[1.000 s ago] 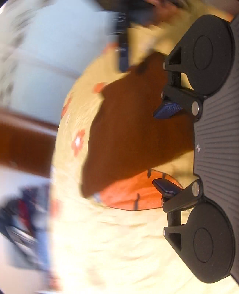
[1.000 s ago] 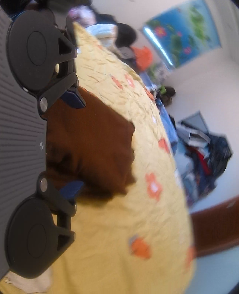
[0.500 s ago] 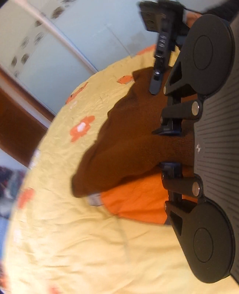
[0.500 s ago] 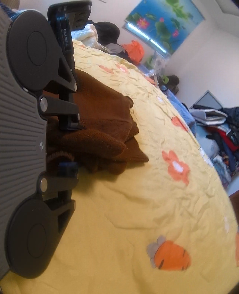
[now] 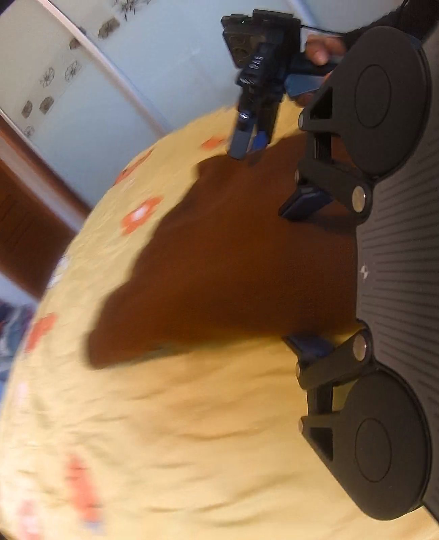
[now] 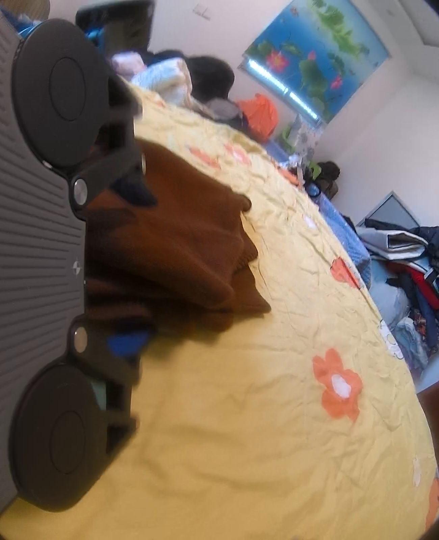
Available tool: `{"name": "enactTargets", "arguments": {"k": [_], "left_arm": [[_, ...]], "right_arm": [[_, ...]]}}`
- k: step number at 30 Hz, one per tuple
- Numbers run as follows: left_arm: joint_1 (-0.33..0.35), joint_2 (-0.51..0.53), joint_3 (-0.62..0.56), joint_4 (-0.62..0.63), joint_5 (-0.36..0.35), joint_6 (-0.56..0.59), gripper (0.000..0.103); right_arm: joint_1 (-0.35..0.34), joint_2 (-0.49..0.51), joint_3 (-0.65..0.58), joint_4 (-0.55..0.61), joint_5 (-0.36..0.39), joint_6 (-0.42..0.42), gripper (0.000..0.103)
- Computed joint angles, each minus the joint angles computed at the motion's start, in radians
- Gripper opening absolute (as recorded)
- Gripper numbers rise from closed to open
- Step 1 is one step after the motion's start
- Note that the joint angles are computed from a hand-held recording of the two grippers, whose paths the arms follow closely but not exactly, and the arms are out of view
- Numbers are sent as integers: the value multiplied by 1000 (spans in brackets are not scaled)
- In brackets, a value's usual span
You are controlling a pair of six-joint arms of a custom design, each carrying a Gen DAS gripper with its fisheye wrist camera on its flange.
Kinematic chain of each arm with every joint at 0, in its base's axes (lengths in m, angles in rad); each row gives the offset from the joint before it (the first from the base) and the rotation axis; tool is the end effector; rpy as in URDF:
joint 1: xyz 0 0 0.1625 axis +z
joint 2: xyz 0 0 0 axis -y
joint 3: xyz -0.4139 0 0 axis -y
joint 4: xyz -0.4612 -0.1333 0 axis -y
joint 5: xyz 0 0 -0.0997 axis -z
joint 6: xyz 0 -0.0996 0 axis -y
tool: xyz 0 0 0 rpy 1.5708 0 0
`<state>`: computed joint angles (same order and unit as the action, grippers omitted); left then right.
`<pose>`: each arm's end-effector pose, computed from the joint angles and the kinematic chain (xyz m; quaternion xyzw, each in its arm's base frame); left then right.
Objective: Fold small clothes
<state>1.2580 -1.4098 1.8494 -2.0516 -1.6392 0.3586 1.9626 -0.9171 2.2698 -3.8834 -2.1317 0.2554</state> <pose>-0.0604 -0.5978 0.2796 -0.3298 -0.9432 0.0214 0.0337 0.2567 -0.4109 0.0741 -0.0694 -0.8591 0.4987 0.0917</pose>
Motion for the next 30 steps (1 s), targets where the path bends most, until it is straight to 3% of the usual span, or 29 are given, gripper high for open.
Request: {"name": "enactTargets", "arguments": {"k": [2,3,4,6,9,12,16,17,18,20,22,24,27,30], "left_arm": [[5,-46,54,-31,-14,21,68],[-5,-62,72,-32,3,29,51],[-26,-80,97,-49,47,27,45],[-64,-99,123,-63,121,16,30],[-109,-133,161,-80,196,21,26],[-122,-177,213,-114,218,67,26],[-119,-186,223,-128,212,43,26],[-119,-189,225,-127,210,39,26],[-119,-188,225,-129,210,42,26],[-119,-179,223,-134,210,44,26],[-121,-178,223,-136,212,41,26],[-122,-181,225,-138,212,42,26],[-120,-180,225,-141,209,41,26],[-115,-179,225,-144,201,42,26]], "right_arm": [[13,-19,37,28,36,35,86],[21,-22,43,60,39,57,79],[35,-22,36,123,14,68,75],[68,3,6,203,-53,15,54],[97,-10,1,268,-98,-18,32],[107,-25,23,266,-129,-47,25],[82,-28,46,219,-84,-71,29],[87,-36,42,241,-88,-56,39],[101,-37,30,265,-118,-36,56],[141,-18,-8,219,-223,-70,70],[166,9,-52,107,-283,-154,70],[171,20,-94,66,-271,-222,70],[153,36,-157,161,-214,-273,71],[115,70,-223,346,-216,-264,71]]}}
